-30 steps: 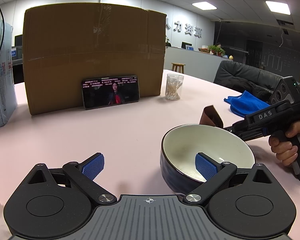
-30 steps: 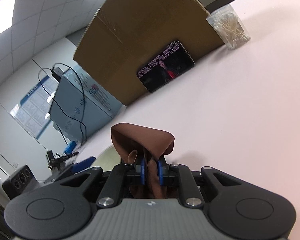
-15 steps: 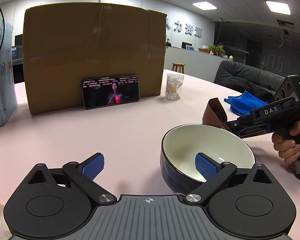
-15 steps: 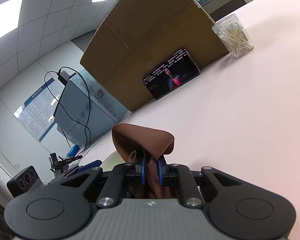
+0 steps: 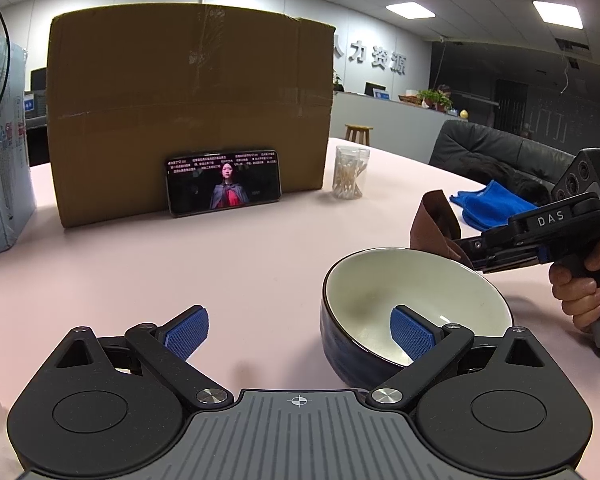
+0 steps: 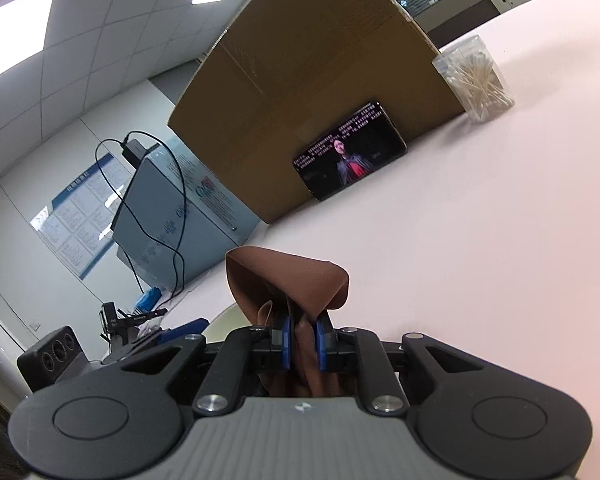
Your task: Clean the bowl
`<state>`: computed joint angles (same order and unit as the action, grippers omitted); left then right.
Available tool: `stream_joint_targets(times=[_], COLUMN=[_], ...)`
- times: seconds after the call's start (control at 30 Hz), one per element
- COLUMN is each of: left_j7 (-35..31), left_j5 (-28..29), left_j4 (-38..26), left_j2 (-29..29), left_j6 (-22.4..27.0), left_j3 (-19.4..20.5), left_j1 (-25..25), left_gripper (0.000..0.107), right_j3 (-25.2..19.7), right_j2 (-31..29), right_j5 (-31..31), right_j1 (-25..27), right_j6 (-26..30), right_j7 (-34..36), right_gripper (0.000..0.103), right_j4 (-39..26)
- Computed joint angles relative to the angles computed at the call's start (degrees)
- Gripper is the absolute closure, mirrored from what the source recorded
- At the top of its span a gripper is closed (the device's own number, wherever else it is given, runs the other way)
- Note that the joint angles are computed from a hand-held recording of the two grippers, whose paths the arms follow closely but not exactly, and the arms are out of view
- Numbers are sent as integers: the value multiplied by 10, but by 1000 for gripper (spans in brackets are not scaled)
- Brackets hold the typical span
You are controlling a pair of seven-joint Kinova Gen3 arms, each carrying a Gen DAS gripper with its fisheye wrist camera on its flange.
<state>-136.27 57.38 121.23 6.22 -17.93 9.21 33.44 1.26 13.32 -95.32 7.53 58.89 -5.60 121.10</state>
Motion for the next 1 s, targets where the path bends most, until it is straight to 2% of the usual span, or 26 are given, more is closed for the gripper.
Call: stream_joint_targets(times=[0.17, 0.5, 0.77, 1.0], left_j7=[3, 8, 5, 14], left_j5=[-3, -7, -6, -16], left_j4=[0, 0, 1, 4], left_j2=[1, -1, -3, -4], left_j6=[0, 3, 4, 5], left_j3=[0, -2, -1, 0], left_j1=[0, -1, -2, -5], left_gripper=[8, 8, 8, 8], right_j3=[1, -8, -4, -1], right_j2=[2, -3, 5, 5], right_j5=[-5, 55, -8, 17], right_j1=[1, -9, 8, -1], right_j6=[6, -38, 11, -3], right_j7=[5, -62, 5, -29], right_gripper=[88, 88, 88, 88], right_j4=[0, -25, 2, -12])
